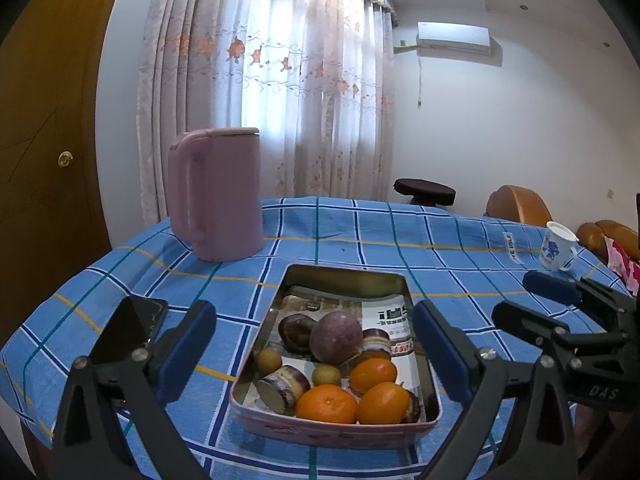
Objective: Organize fruits
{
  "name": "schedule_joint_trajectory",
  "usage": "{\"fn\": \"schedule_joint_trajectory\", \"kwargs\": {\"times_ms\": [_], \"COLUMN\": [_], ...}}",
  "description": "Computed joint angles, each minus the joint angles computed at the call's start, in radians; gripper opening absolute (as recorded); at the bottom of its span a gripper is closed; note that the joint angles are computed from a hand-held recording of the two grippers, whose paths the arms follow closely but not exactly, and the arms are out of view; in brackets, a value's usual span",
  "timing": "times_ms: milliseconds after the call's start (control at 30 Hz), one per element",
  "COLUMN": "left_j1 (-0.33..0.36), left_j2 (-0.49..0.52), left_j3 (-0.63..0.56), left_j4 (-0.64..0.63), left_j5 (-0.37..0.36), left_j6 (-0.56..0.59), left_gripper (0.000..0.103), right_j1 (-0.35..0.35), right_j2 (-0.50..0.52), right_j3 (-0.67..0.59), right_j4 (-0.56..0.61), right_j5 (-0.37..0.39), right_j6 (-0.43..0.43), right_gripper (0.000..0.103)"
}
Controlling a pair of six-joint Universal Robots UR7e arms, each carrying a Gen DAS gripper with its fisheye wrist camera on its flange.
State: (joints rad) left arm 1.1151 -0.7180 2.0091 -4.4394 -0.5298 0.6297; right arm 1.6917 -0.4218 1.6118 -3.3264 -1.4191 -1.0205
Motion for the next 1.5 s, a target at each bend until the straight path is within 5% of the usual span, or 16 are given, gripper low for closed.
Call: {"fn": "schedule_joint_trajectory", "kwargs": {"times_ms": [1500], "left_j1": [-0.023], "left_j2": [0.019], "left_j3": [-0.014], "left_j4": [0.041], "left_j5": [0.022], "left_j6": [0.014], "left_gripper": [0.103], "right_j1": [-0.032], "right_j2": [-0.027], "right_j3": [0.028], "right_j4": [-0.047], "right_j5": [0.038], "right_j6": [0.022], "right_gripper": [0.073]}}
